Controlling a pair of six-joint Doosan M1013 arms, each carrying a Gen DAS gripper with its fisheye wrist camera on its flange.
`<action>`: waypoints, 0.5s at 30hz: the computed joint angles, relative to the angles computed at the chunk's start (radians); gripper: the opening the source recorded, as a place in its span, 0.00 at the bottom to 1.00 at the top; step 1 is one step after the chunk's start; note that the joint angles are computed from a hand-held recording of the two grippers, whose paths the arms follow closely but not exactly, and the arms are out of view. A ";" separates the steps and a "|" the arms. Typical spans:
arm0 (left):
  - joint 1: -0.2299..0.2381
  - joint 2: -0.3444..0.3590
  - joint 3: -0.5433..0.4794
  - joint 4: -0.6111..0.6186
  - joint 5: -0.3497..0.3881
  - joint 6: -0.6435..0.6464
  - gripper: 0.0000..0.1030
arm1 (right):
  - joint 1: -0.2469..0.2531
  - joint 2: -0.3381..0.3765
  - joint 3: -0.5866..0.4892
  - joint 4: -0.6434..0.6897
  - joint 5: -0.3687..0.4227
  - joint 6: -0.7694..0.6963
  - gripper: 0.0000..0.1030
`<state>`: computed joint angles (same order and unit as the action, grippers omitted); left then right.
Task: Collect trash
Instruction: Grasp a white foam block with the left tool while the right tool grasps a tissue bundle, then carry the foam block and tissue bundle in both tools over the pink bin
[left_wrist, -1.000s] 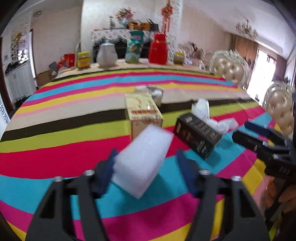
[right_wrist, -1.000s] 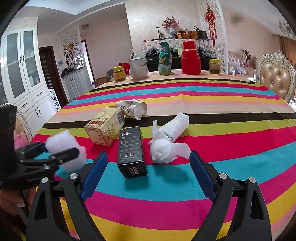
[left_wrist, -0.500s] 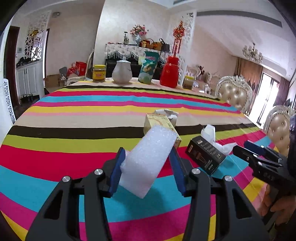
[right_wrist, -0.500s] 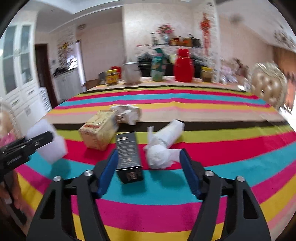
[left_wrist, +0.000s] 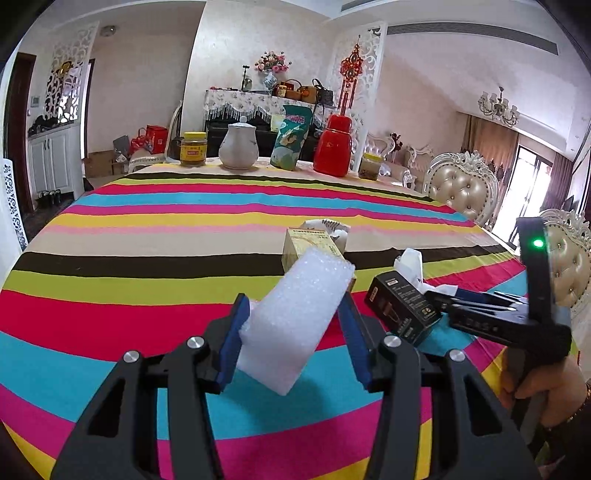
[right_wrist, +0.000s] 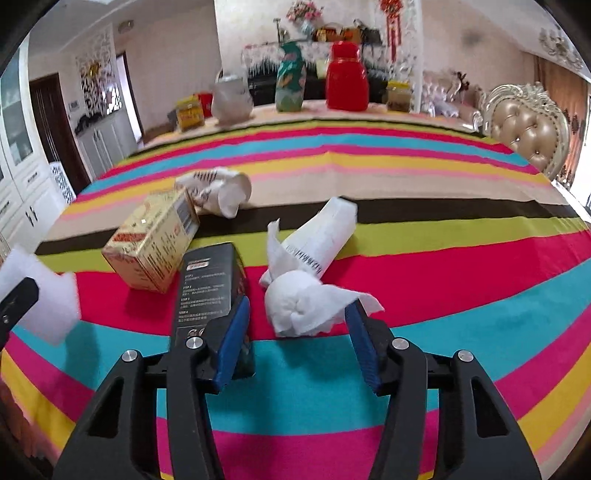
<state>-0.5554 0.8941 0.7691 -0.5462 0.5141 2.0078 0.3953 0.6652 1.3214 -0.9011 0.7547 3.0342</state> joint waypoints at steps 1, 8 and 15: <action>0.000 0.000 0.000 0.000 0.001 -0.001 0.47 | 0.000 0.002 -0.004 -0.001 0.001 0.000 0.50; 0.004 0.001 -0.006 -0.011 0.008 0.001 0.48 | -0.018 0.010 -0.020 0.095 0.006 -0.034 0.31; 0.003 0.005 -0.011 0.010 0.007 -0.016 0.48 | 0.009 0.003 -0.007 -0.032 0.047 0.053 0.24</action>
<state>-0.5525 0.8991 0.7585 -0.5359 0.5214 1.9920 0.4043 0.6685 1.3140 -0.9329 0.8020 3.0869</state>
